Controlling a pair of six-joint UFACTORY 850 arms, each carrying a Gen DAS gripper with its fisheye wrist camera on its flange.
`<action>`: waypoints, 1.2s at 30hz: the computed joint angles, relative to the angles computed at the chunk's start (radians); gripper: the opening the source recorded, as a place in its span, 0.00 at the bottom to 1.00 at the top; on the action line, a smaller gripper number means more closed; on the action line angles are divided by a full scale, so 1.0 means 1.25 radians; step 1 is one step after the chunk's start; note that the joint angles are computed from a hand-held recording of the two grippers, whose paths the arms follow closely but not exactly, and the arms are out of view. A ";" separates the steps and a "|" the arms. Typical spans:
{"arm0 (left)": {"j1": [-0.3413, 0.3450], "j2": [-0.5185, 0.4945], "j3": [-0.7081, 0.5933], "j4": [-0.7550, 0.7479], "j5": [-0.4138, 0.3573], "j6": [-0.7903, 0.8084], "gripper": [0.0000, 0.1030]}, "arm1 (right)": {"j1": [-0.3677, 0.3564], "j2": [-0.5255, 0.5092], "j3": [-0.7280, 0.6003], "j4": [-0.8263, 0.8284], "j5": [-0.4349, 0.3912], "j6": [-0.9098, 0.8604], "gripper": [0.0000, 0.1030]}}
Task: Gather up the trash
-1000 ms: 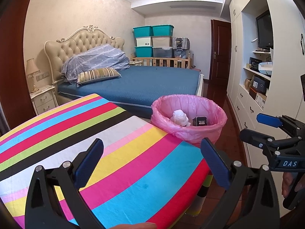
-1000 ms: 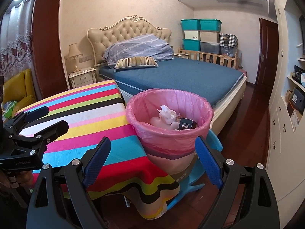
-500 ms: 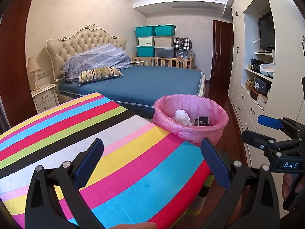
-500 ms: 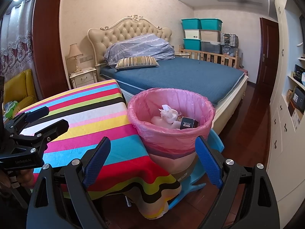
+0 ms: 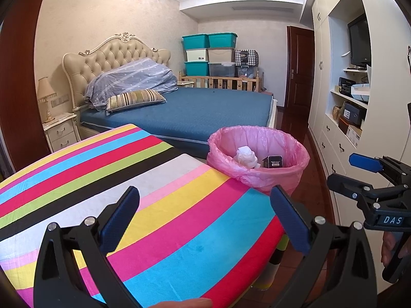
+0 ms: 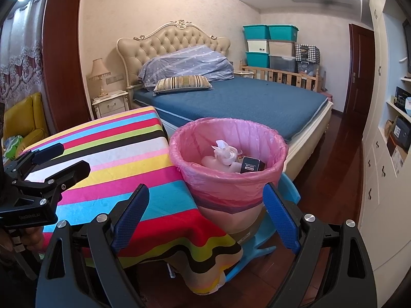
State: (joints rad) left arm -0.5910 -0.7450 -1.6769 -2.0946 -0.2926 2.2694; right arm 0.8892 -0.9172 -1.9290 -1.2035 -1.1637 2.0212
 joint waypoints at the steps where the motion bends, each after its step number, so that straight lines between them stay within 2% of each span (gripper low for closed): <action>1: 0.000 0.000 0.000 0.001 0.000 -0.002 0.96 | 0.000 -0.001 0.000 -0.001 0.001 0.003 0.82; 26: -0.001 0.002 0.011 -0.007 -0.001 0.011 0.96 | 0.000 -0.011 -0.010 0.005 0.001 0.013 0.82; 29: 0.000 0.006 0.016 -0.035 -0.002 0.035 0.96 | -0.001 -0.010 -0.010 0.006 0.001 0.014 0.82; 36: 0.002 0.005 0.010 0.033 -0.002 -0.032 0.96 | 0.001 -0.011 -0.012 0.004 -0.001 0.018 0.82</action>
